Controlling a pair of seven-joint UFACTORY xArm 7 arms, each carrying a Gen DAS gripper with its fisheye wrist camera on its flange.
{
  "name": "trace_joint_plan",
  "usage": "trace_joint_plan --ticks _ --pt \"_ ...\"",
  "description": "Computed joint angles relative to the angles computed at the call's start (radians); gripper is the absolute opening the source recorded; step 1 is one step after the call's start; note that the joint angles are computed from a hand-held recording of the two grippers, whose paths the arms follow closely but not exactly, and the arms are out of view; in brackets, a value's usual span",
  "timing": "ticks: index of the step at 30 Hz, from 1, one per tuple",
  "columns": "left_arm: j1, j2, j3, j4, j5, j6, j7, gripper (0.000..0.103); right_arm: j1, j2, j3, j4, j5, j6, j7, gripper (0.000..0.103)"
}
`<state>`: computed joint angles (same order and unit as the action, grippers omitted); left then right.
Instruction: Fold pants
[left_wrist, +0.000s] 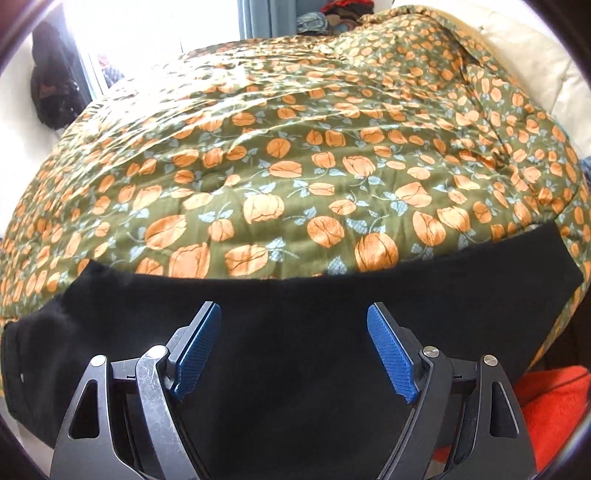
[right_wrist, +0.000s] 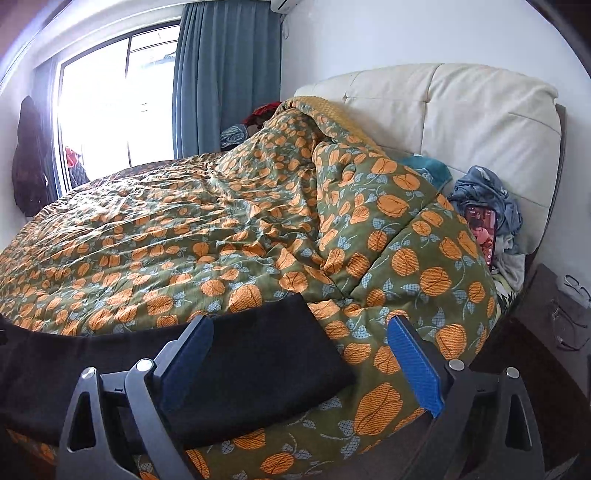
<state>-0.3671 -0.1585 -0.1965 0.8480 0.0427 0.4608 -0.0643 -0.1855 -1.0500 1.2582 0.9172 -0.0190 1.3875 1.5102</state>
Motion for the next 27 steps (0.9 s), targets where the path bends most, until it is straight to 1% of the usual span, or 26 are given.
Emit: trace_joint_plan --ticks 1,2,5,7,10,12,15,18,21,24,27 --pt "0.010 0.035 -0.020 0.027 0.049 0.005 -0.052 0.083 -0.004 0.005 0.006 0.007 -0.005 0.007 -0.011 0.095" --pt "0.009 0.056 -0.029 0.041 0.076 0.014 -0.081 0.083 -0.010 0.010 0.010 0.014 -0.010 0.012 -0.026 0.095" --pt "-0.008 0.130 -0.039 0.086 0.160 0.031 -0.156 0.083 -0.019 0.017 0.018 0.025 -0.009 0.011 -0.063 0.094" --pt "-0.026 0.164 -0.036 0.100 0.202 0.042 -0.184 0.083 -0.014 0.011 0.012 0.020 0.000 0.008 -0.071 0.094" --pt "-0.048 0.176 -0.027 0.084 0.234 0.063 -0.199 0.083 -0.002 -0.002 0.002 0.008 0.010 0.002 -0.066 0.095" --pt "-0.055 0.137 -0.024 0.033 0.207 0.040 -0.173 0.083 0.000 -0.007 0.000 0.008 0.012 0.003 -0.059 0.094" --pt "-0.069 0.052 -0.025 -0.053 0.113 0.027 -0.080 0.085 -0.002 -0.011 0.000 0.013 0.011 0.009 -0.060 0.095" --pt "-0.088 -0.037 -0.033 -0.141 0.069 0.014 -0.022 0.086 -0.007 -0.012 -0.001 0.017 0.015 0.008 -0.062 0.095" --pt "-0.100 -0.127 -0.043 -0.230 0.047 0.004 -0.013 0.089 -0.009 -0.013 -0.005 0.018 0.018 0.002 -0.063 0.095" --pt "-0.122 -0.194 -0.030 -0.288 -0.017 0.013 -0.002 0.089 -0.017 -0.015 -0.001 0.027 0.016 0.003 -0.070 0.095" --pt "-0.132 -0.237 -0.040 -0.329 -0.029 0.013 0.007 0.089 -0.014 -0.018 -0.007 0.021 0.023 -0.004 -0.074 0.095"
